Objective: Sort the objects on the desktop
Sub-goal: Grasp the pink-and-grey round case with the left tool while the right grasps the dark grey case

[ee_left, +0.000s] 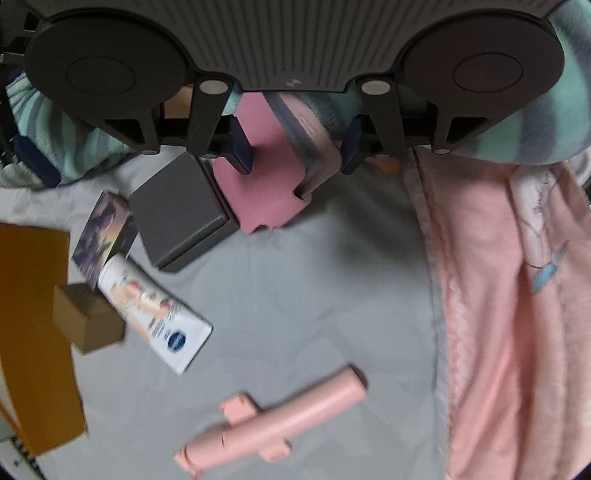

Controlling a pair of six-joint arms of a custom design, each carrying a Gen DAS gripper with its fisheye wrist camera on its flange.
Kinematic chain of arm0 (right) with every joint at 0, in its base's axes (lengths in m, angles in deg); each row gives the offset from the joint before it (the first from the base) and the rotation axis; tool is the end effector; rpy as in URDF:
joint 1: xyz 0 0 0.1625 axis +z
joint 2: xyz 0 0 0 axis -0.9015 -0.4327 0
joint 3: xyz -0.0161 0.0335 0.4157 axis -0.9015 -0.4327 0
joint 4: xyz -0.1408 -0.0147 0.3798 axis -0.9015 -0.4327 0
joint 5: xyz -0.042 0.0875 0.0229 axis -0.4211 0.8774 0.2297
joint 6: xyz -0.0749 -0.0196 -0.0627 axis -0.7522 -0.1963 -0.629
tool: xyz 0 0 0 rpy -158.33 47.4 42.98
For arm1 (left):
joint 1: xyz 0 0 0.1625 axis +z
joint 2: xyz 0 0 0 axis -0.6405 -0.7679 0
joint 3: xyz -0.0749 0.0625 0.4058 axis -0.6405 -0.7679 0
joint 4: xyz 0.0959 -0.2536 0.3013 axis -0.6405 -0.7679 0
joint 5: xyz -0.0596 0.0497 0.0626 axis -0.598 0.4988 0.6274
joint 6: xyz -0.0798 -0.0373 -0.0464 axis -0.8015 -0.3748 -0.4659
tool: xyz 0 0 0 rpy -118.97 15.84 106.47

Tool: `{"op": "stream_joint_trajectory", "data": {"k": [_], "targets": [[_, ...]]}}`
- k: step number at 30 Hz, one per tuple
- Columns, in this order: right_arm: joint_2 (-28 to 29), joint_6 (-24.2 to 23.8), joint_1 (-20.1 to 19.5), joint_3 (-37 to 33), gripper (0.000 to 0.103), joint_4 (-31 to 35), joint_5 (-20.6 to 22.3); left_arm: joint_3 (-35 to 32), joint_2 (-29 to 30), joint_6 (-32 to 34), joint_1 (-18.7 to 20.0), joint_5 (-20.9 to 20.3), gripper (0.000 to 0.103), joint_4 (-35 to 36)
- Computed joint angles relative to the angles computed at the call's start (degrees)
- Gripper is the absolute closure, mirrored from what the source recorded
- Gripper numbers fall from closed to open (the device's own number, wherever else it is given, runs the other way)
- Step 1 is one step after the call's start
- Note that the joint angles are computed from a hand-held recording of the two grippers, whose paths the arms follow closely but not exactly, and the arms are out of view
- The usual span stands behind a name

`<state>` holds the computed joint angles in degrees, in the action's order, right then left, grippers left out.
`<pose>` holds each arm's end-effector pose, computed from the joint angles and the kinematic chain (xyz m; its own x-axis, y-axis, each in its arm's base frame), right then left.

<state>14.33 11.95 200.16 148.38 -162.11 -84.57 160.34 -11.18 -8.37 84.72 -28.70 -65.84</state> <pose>0.2837 -0.1693 0.1214 -0.7774 -0.3701 0.5086 -0.5686 0.7593 -0.3165 -0.1473 -0.3933 0.3074 -0.6477 0.4034 -0.6463 0.1615 0.9017 0.4010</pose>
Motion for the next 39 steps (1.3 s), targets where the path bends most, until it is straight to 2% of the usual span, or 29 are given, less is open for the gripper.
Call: {"op": "stream_joint_trajectory", "data": {"k": [3, 6, 10, 14, 19, 21, 24, 29, 33, 37, 39], "targets": [[0.28, -0.58, -0.44, -0.10, 0.036, -0.16, -0.14, -0.15, 0.63, -0.37, 0.09, -0.41, 0.038, 0.49], [0.64, -1.25, -1.48, -0.08, 0.036, 0.22, 0.35, 1.15, -1.49, -0.83, -1.51, 0.42, 0.048, -1.02], [2.12, -1.12, -4.21, -0.59, 0.041, 2.14, 1.85, 3.82, -6.37, -0.49, -3.79, -1.15, 0.053, -5.98], [3.35, 0.71, -8.55, -0.56, 0.042, 2.26, 6.24, 7.70, -10.93, -1.50, -6.48, -1.44, 0.061, -10.97], [5.68, 4.29, -12.47, -0.75, 0.042, 2.15, 9.04, 12.93, -15.19, -4.11, -12.03, 2.43, 0.061, -13.26], [6.44, 5.87, -14.40, -0.56, 0.042, 1.68, 10.12, 14.44, -16.26, -3.97, -12.29, 2.11, 0.061, -16.12], [7.30, 7.93, -18.24, 0.52, 0.037, -1.50, 13.49, 15.13, -15.47, -2.75, -12.23, 0.77, 0.061, -16.68], [10.42, 9.14, -21.51, 0.67, 0.032, -7.54, 16.97, 16.91, -16.96, -2.54, -13.37, 1.60, 0.063, -17.58], [12.29, 9.60, -20.88, 0.09, 0.036, -9.62, 17.09, 17.47, -18.18, -2.00, -13.05, 1.51, 0.068, -19.16], [10.67, 9.26, -18.38, 0.07, 0.054, -10.37, 15.64, 17.75, -19.18, -1.32, -13.09, 2.01, 0.073, -20.14], [8.58, 8.51, -16.32, -0.28, 0.059, -9.33, 14.36, 17.89, -19.74, -0.47, -12.95, 2.32, 0.078, -21.09]]}}
